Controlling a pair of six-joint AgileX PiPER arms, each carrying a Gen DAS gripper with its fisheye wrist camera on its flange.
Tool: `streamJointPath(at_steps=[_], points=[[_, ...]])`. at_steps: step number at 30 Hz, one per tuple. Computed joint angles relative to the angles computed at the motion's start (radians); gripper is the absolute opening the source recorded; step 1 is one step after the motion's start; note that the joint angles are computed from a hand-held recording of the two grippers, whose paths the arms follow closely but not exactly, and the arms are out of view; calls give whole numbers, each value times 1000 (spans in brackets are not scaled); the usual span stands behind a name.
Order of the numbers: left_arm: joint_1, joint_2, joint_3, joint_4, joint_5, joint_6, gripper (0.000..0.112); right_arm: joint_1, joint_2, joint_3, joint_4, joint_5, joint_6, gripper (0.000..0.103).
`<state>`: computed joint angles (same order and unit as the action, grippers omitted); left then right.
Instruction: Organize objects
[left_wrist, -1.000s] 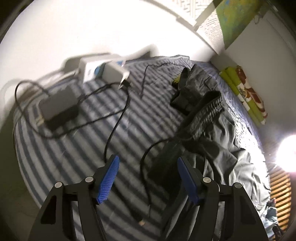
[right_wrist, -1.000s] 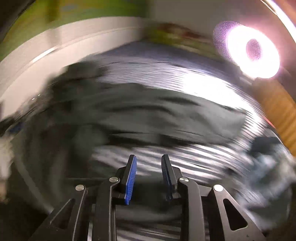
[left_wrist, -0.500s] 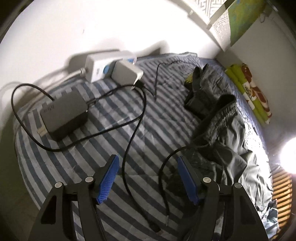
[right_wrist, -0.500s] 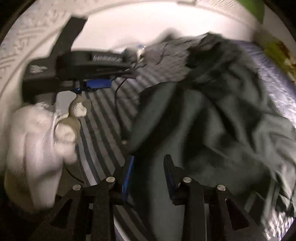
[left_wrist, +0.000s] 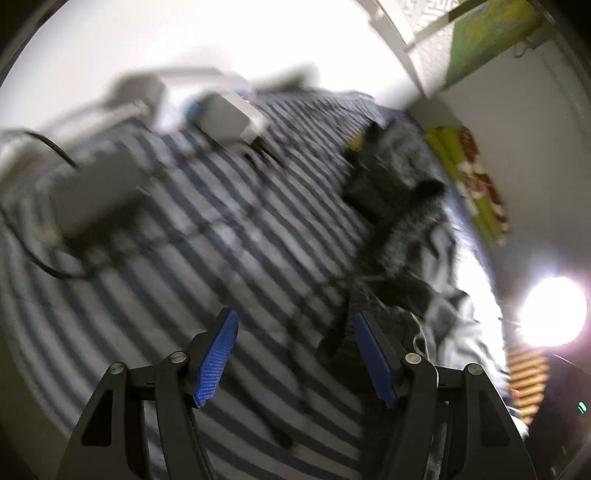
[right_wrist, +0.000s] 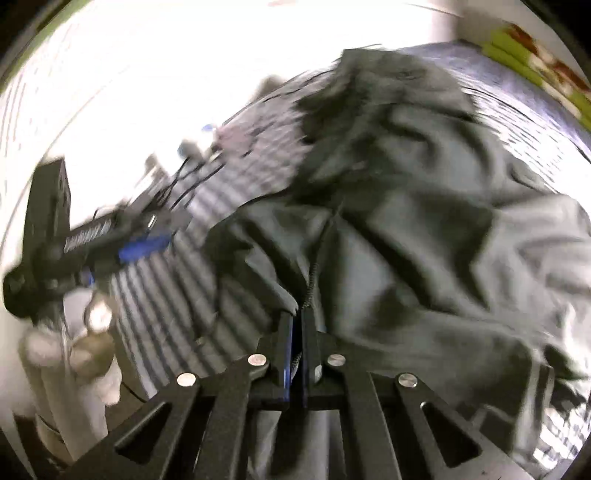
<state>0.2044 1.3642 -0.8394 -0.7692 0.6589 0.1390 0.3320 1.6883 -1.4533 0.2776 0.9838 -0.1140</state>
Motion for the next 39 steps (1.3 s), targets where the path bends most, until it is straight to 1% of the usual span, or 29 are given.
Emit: streamJointPath(at_steps=[1, 2, 5, 6, 7, 12, 15, 19, 20, 21, 22, 23, 27, 29, 30, 31, 33, 35, 36, 38, 39], points=[[1, 9, 4, -55, 10, 43, 68, -13, -12, 9, -17, -3, 9, 4], [-9, 13, -1, -69, 17, 47, 69, -20, 1, -10, -33, 1, 21, 4], [-54, 20, -7, -99, 15, 51, 70, -65, 6, -4, -36, -6, 21, 3], [-73, 25, -14, -96, 15, 48, 72, -84, 5, 2, -23, -3, 12, 3], [-93, 33, -22, -95, 16, 45, 75, -81, 15, 2, -26, -15, 22, 3], [-173, 89, -55, -152, 16, 67, 78, -110, 12, 20, -43, -32, 48, 3], [-209, 117, -67, -229, 1, 93, 81, -157, 34, 6, 11, -17, 46, 3], [-278, 133, -106, -238, -13, 80, 82, -170, 39, 5, 13, -17, 52, 3], [-288, 135, -108, -260, -11, 101, 83, -172, 39, 7, 15, -17, 51, 3], [-292, 140, -107, -294, -6, 129, 88, -175, 40, 8, 20, -17, 48, 3], [-298, 144, -102, -343, -3, 161, 89, -177, 41, 9, 25, -16, 45, 3], [-307, 145, -102, -358, -6, 167, 89, -178, 44, 10, 29, -16, 41, 3], [-364, 147, -143, -269, -53, 84, 89, -177, 46, 20, 44, -14, 32, 3], [-395, 165, -176, -161, -78, -18, 87, -175, 39, 30, 66, -5, 12, 3], [-409, 172, -186, -115, -90, -64, 78, -172, 33, 35, 69, -5, 7, 3], [-423, 178, -198, -55, -98, -122, 58, -167, 24, 40, 70, -4, 3, 4], [-442, 197, -229, 65, -82, -221, 32, -162, 13, 47, 73, -3, -2, 4], [-442, 169, -223, 144, -86, -283, 24, -161, 3, 53, 93, 4, -17, 4], [-432, 152, -219, 178, -89, -302, 17, -161, -2, 58, 102, 6, -23, 4], [-391, 71, -185, 227, -97, -318, 17, -159, -14, 69, 148, 16, -50, 4], [-365, 44, -174, 214, -96, -304, 17, -161, -19, 77, 191, 22, -75, 4]])
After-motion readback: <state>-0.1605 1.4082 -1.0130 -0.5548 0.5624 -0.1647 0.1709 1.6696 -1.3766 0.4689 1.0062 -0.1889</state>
